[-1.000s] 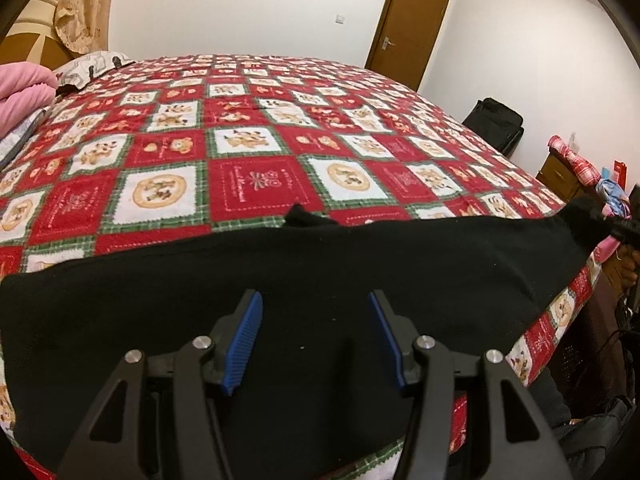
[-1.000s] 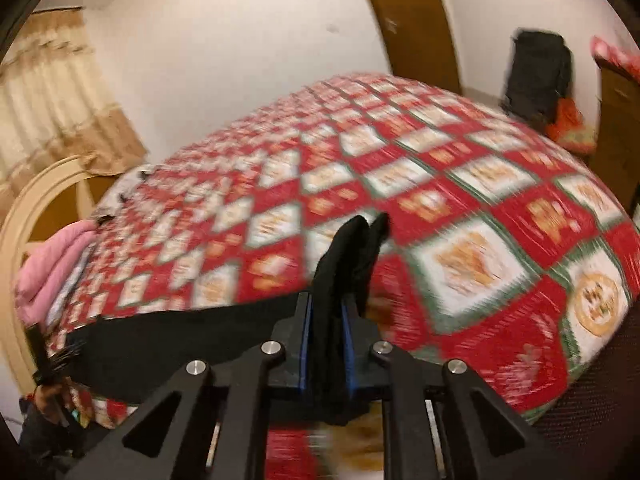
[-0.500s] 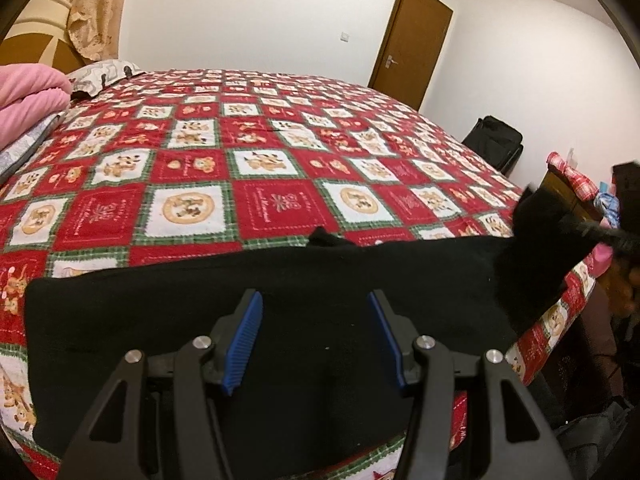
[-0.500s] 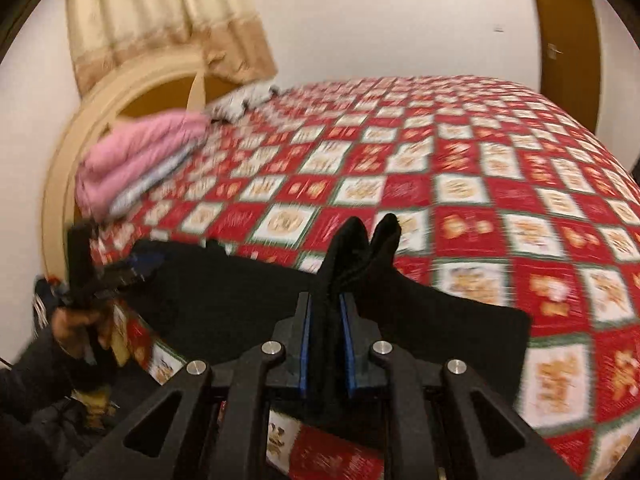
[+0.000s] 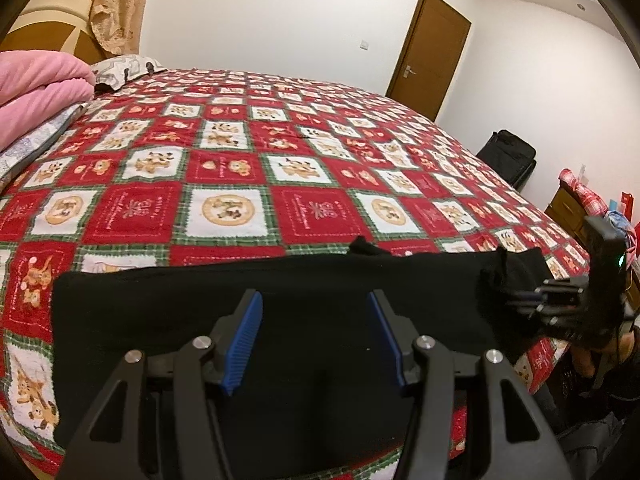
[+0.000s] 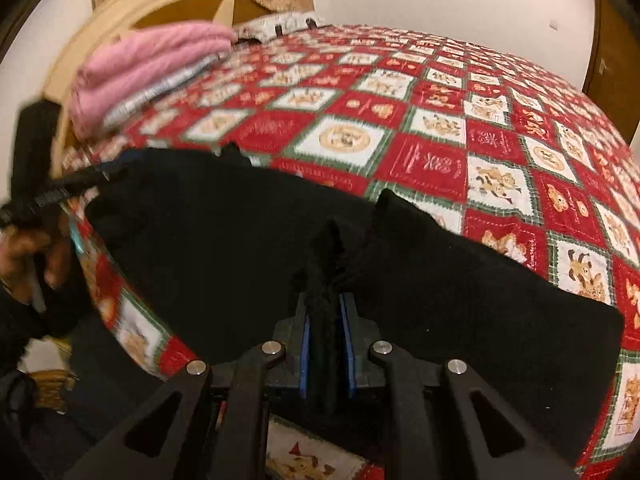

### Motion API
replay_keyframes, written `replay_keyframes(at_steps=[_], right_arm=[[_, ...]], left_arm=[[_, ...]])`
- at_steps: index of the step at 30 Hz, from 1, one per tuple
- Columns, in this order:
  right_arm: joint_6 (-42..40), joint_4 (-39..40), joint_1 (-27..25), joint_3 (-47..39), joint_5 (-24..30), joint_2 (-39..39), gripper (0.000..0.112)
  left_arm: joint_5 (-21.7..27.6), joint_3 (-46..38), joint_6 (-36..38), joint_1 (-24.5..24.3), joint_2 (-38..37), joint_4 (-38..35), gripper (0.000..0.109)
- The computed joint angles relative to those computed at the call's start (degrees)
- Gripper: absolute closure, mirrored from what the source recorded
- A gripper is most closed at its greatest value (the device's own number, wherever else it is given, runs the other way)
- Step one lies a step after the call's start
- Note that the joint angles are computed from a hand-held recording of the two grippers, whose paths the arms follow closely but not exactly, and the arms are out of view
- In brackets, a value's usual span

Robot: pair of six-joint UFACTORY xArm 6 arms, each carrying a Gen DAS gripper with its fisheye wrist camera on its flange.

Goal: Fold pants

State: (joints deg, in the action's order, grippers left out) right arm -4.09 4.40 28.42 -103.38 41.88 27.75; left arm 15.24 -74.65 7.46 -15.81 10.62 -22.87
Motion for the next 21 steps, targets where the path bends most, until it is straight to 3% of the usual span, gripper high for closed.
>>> replay_keyframes(at_steps=[4, 6, 8, 21], right_arm=[[2.2, -3.4, 0.9, -0.8, 1.1, 0.6, 0.093], [1.5, -2.3, 1.1, -1.7, 2.2, 0.8, 0.072], [-0.1, -1.1, 1.5, -2.6, 3.5, 1.0, 0.062], [1.7, -9.1, 3.4, -1.9, 3.4, 0.7, 0.06]], left_arm=[[0.1, 0.0, -0.4, 0.3, -0.1, 0.6, 0.052], [0.1, 0.1, -0.9, 0.6, -0.3, 1.3, 0.052], [0.0, 0.4, -1.7, 1.0, -0.6, 2.3, 0.052], [-1.8, 4.5, -14.0, 8.2, -2.9, 13.6, 0.052]])
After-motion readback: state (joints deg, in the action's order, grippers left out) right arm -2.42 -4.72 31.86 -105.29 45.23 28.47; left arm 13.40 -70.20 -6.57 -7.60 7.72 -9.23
